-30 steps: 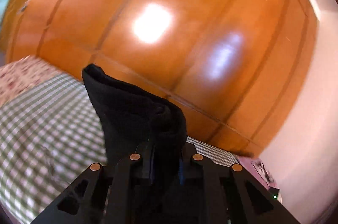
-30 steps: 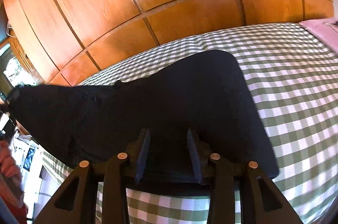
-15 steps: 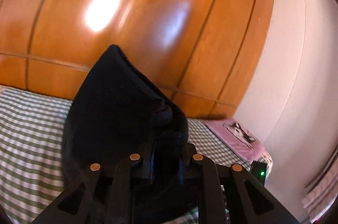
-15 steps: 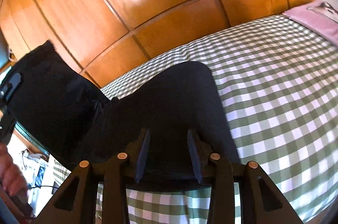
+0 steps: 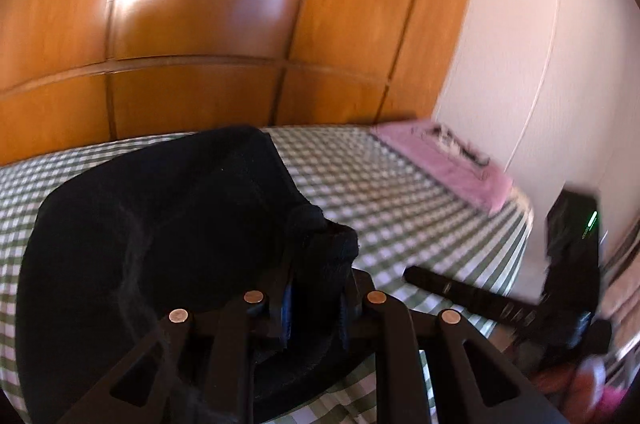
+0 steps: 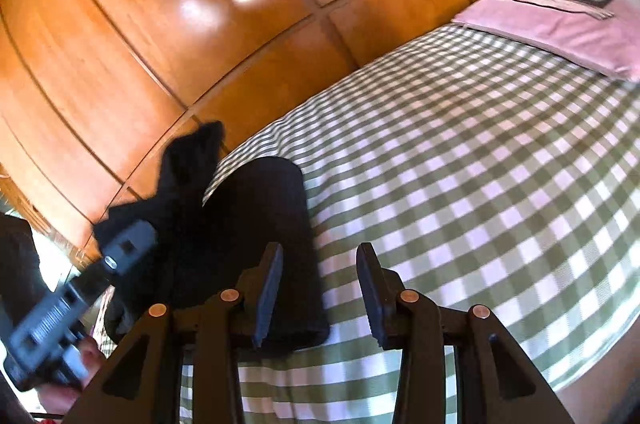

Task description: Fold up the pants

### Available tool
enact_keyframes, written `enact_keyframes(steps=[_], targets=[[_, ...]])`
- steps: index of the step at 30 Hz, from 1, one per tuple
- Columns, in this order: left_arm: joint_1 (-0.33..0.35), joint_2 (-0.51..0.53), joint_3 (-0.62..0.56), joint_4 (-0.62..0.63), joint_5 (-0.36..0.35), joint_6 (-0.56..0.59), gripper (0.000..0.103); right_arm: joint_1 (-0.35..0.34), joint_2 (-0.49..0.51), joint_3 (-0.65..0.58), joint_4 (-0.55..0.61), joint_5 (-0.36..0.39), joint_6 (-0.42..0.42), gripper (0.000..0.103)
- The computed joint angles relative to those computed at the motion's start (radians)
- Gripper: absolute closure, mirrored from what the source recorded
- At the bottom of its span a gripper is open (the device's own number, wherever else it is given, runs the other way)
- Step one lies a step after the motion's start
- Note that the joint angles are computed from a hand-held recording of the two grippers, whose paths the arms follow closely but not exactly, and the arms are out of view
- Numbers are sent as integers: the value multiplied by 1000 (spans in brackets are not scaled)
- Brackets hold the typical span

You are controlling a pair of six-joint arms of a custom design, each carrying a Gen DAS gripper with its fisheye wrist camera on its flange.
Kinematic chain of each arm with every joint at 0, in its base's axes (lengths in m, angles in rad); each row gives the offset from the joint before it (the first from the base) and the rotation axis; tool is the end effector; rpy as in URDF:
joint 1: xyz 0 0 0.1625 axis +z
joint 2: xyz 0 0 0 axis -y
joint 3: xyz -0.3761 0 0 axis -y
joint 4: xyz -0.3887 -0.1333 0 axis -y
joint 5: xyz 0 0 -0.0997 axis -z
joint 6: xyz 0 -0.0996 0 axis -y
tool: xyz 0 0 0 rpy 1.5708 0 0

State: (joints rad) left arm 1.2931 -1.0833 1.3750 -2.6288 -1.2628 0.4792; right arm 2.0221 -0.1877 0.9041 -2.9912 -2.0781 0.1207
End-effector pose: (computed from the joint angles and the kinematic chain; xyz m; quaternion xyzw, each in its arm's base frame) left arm -0.0309 -0.7046 0.3838 0.2853 0.8728 -0.3532 0.1787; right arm 0.4231 -0.6784 -0.0244 0.0642 -0.9105 0.3866 0.1318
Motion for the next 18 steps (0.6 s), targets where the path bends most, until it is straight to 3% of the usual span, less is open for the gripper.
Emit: enact_keyframes(steps=[5,7,9,11,15,18], targets=[[-6,39,14,2,86,43,80,-1,1,0,1,-1,12,64],[-6,39,39,-26,79,53,69,-1,5,-6,6,-2,12,64],[-6,16,72,-25,48,65,49,-1,8,-9,9,-1,12,64],[-14,3,92,-28,41,85,43,-3,12,-16,15,2,10,63],[-28,-44,160,-55,61,164,43,-1,28,-46,19,15,-12,63],[-15,-107,185,-40,-9,175,45,4,42,-71,9,47,-45,58]])
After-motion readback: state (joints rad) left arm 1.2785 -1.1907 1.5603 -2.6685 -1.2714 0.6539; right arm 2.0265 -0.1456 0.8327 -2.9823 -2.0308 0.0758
